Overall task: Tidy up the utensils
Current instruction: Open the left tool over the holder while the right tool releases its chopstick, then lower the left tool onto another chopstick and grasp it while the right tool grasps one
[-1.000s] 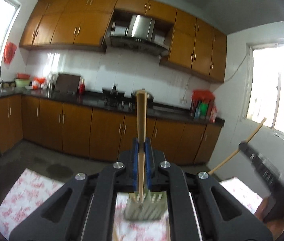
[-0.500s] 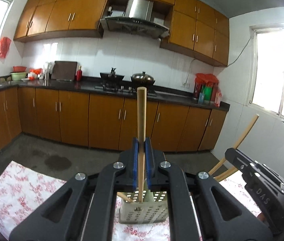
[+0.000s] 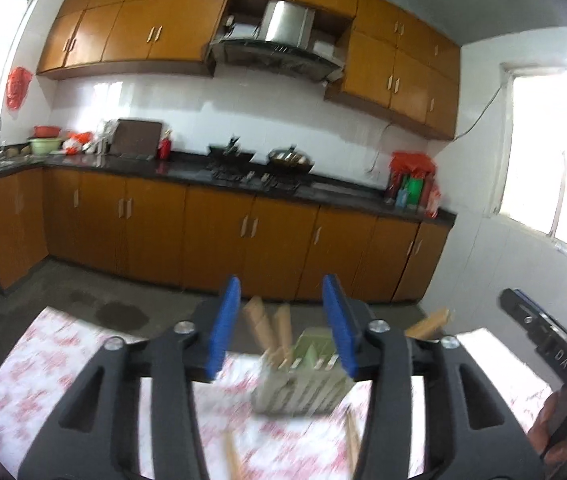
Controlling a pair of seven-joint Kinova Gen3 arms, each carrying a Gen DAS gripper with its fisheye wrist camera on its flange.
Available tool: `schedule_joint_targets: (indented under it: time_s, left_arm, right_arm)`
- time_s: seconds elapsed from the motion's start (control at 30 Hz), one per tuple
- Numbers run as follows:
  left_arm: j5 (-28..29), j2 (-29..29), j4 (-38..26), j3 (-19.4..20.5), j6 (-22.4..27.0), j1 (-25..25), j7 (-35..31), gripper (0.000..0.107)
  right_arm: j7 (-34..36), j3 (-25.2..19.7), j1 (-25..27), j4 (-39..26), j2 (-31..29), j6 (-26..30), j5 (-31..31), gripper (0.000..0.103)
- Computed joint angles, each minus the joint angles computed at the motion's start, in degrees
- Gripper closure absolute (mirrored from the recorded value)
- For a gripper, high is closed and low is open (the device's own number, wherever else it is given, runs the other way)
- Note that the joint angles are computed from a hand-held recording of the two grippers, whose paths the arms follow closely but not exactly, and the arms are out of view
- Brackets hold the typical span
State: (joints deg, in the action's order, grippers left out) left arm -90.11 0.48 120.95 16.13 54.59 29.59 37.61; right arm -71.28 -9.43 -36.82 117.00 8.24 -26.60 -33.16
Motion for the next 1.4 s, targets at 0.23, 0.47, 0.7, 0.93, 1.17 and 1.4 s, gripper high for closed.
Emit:
schedule_joint_targets:
  time_s: [0.23, 0.47, 0.7, 0.93, 1.17, 1.4]
  left_arm:
    - [16.31, -0.43, 7.59, 0.10, -6.98, -0.30, -3.61, 0.056]
    - [17.39, 3.32, 12.99, -1.08, -16.64, 0.63, 2.12, 0.062]
    - [15.99, 7.51, 11.92, -2.91, -21.98, 2.65, 3.00, 0.077]
    - [19.29, 11.09, 9.61, -5.83, -25.03, 4.44, -2.47, 0.089]
    - [22.37, 12.41, 8.49, -8.28, -23.38, 7.34, -5.38, 0.090]
    - [25.71, 14.61, 6.17, -9.05, -19.13, 9.72, -8.85, 0.092]
  right_arm:
    - [13.03, 1.43, 1.20, 0.04, 7.31, 15.78, -16.31, 0.075]
    - [8.31, 10.68, -6.93, -3.21, 14.10, 28.99, -14.53, 0.085]
    - [-0.88, 24.56, -20.05, -4.65, 17.26, 31.62, -7.57, 0.094]
    - [-5.20, 23.20, -16.93, -2.74, 15.83, 30.34, -3.28, 0.095]
    - [-10.35, 25.71, -19.77, -2.66, 15.89, 30.19, 2.03, 0.095]
    - [-14.94, 27.54, -22.28, -1.78, 15.55, 29.92, 7.77, 0.094]
